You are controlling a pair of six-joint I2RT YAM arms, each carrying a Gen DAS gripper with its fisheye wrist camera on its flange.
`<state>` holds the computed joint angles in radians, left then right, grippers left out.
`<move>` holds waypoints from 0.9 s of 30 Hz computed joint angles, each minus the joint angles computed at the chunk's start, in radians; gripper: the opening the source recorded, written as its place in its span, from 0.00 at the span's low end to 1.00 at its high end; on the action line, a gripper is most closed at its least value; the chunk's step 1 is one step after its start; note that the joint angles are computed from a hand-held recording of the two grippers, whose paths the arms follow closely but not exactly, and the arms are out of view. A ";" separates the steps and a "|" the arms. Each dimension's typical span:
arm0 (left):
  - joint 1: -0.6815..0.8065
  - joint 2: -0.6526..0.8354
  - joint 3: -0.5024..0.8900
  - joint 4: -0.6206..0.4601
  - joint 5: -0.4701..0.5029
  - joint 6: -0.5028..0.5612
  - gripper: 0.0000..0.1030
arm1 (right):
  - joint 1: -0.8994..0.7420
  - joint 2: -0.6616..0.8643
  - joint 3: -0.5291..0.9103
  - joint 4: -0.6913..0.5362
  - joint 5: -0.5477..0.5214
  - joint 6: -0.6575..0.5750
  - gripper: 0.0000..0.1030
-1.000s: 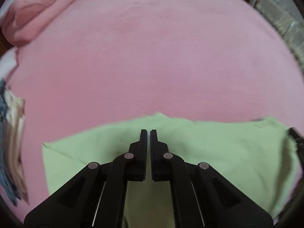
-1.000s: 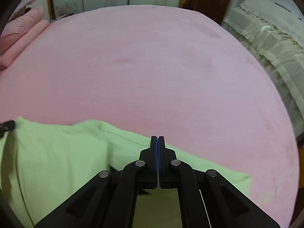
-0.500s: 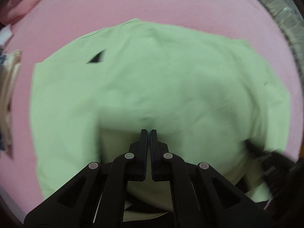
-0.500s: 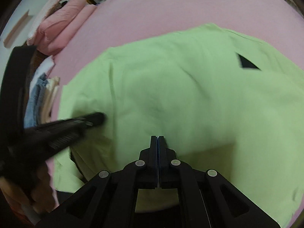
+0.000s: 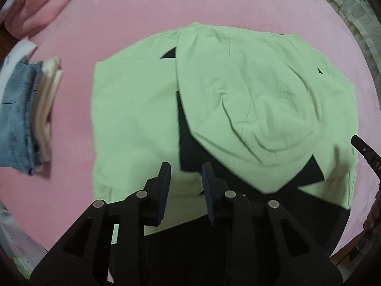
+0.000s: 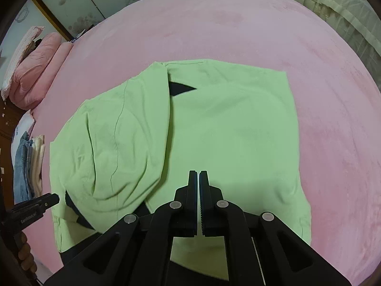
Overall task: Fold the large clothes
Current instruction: 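Open both tools and withdraw them from the folded hood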
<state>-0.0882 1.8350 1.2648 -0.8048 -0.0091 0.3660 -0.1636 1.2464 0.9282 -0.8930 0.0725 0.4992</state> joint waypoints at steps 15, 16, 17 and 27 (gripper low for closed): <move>0.206 -0.452 -0.250 -0.199 0.106 0.238 0.58 | 0.790 -0.297 0.010 -0.445 0.247 0.895 0.46; 0.212 -0.473 -0.273 -0.212 0.102 0.257 0.58 | 0.873 -0.292 0.014 -0.474 0.248 0.991 0.49; 0.219 -0.487 -0.289 -0.218 0.092 0.273 0.58 | 0.938 -0.281 0.018 -0.488 0.241 1.064 0.51; 0.448 -0.702 -0.437 -0.322 0.092 0.436 0.58 | 1.495 -0.193 -0.009 -0.499 0.232 1.569 0.58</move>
